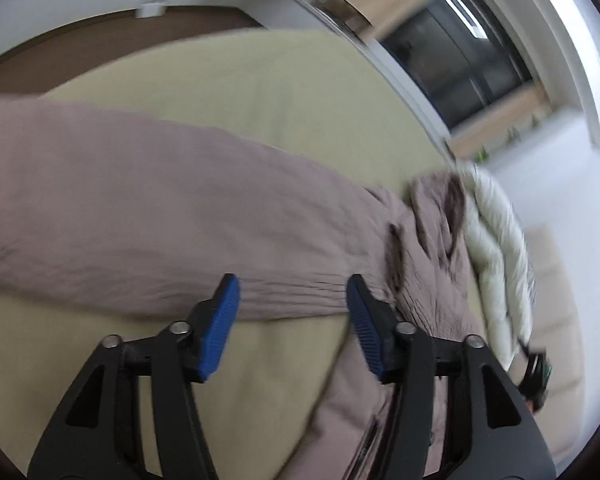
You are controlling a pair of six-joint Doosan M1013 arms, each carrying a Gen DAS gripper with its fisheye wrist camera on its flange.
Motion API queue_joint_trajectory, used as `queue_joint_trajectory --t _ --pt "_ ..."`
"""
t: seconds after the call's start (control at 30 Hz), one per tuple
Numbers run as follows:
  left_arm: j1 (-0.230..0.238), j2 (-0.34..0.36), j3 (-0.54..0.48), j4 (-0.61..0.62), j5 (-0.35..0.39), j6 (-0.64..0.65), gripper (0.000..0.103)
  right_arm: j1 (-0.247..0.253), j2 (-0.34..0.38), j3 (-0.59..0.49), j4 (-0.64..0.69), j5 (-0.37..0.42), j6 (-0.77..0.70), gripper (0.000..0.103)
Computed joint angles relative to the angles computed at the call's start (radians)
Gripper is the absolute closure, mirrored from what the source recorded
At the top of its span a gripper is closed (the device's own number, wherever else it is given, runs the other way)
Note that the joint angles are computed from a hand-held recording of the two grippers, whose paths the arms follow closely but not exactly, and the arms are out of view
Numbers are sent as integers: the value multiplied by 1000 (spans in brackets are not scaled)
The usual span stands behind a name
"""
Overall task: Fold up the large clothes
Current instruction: 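Fold the held sleeve across the coat body with the left tool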
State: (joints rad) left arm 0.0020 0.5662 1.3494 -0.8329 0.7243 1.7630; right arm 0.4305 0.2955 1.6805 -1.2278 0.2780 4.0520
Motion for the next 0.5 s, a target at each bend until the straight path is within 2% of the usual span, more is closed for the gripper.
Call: queue_joint_trajectory --t 0.07,0.1,0.17,0.23,0.3,0.4,0.5 --pt "51 -51 96 -72 -82 -46 27 29 -6 7 -54 -31 68 6" --pt "71 -67 126 -85 -112 -77 20 43 -3 3 -21 -40 42 6" --pt "111 -97 186 -92 -174 -145 19 74 3 -1 14 -49 25 6" --pt "146 -105 214 -126 -173 -198 19 99 14 -5 45 -65 25 6" --pt "172 -108 244 -211 -190 -204 19 122 18 1 39 -68 67 6" --pt "195 -99 277 -384 -213 -166 19 142 31 -4 49 -78 99 6" --pt "190 -93 270 -380 -250 -190 20 157 32 -16 128 -63 18 6"
